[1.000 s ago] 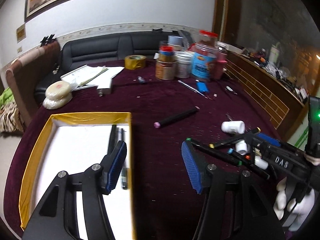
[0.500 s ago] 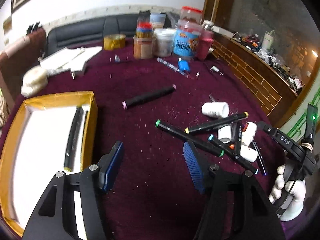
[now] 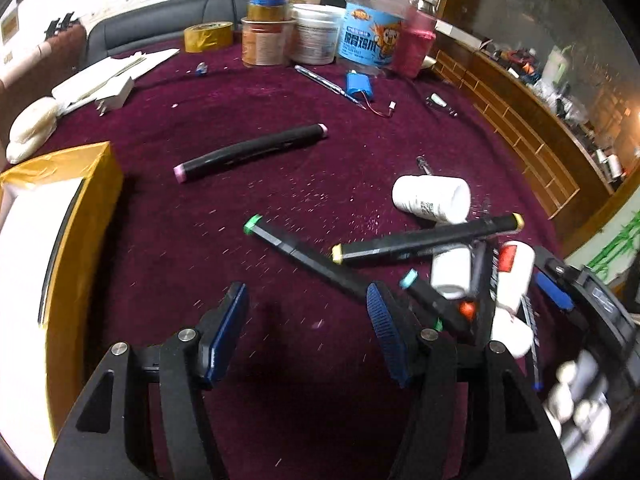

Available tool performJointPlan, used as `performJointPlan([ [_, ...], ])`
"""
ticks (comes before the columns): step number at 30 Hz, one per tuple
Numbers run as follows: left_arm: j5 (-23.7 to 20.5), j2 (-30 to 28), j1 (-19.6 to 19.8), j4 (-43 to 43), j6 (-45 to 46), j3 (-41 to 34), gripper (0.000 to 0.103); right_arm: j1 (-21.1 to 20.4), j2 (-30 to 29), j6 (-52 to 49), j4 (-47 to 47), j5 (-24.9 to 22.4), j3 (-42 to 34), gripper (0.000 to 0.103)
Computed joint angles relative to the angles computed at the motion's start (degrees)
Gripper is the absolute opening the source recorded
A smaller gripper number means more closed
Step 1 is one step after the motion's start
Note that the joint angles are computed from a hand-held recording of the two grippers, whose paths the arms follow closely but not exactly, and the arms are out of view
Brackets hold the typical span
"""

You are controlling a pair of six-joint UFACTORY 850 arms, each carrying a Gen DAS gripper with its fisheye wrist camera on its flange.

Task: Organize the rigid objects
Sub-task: 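Grasp a green-capped black marker from the pile with the left gripper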

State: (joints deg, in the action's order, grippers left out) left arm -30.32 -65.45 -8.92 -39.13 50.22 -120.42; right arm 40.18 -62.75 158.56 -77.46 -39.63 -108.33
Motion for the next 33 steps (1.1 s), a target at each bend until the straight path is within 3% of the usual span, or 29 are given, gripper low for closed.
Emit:
performJointPlan([
  [1,0.87,-0.99,-0.82,2.66,-2.81,-1.31,0.06,0.04,0.14,0.5,-0.42,0.07,0.28,0.05],
  [3,0.17,-3.11,-1.61,6.51,-6.95,-4.43,0.073,0.07,0.33,1.87,-1.53,0.26,0.84,0.051],
  [5,2.12,-3.82,-2.29,8.21,-6.7,-4.91,0.071,0.05,0.39,2.61,-2.08,0.36,1.04,0.051],
  [7,2.29,-4.1,-2.11,8.97,-4.87,-4.85,0.055,0.11,0.46,3.1,-2.35,0.35,1.24,0.051],
  [8,3.05,-3.36,-1.87,9.06,-3.15,-3.55,0.042,-0.06,0.39,3.11,-2.45,0.49,1.13,0.051],
  [9,2.3,-3.0,-1.19,6.75,0.53,-3.09,0.027,-0.08,0.36,3.15,-2.48,0.53,1.09,0.051],
  [11,-0.77,-3.66,0.21,6.37,1.79,-4.69,0.013,-0.07,0.4,3.17,-2.51,0.56,1.18,0.051],
  [16,-3.95,-4.06,2.43,5.46,2.41,-5.64,0.014,0.04,0.55,3.15,-2.36,0.51,1.42,0.052],
  [21,2.47,-1.55,1.28,0.94,9.33,0.03,0.028,0.08,0.62,3.12,-2.21,0.48,1.47,0.052],
  [22,3.52,-1.09,1.21,-0.66,11.65,1.09,0.026,0.1,0.64,3.22,-2.27,0.49,1.51,0.052],
  [23,3.74,-0.98,1.28,-2.75,14.31,1.5,0.013,0.09,0.65,3.35,-2.36,0.53,1.55,0.052],
  [27,-6.09,-2.88,3.83,-8.31,15.11,-2.32,0.012,-0.03,0.56,3.45,-2.47,0.74,1.38,0.053],
  [30,-10.94,-1.69,6.25,-15.9,19.45,-0.75,0.012,-0.1,0.15,1.01,-0.95,0.8,0.35,0.055],
  [33,-17.4,-0.89,8.89,-21.76,21.37,0.07,0.012,-0.08,-0.88,-9.0,6.58,-0.42,-2.87,0.055],
])
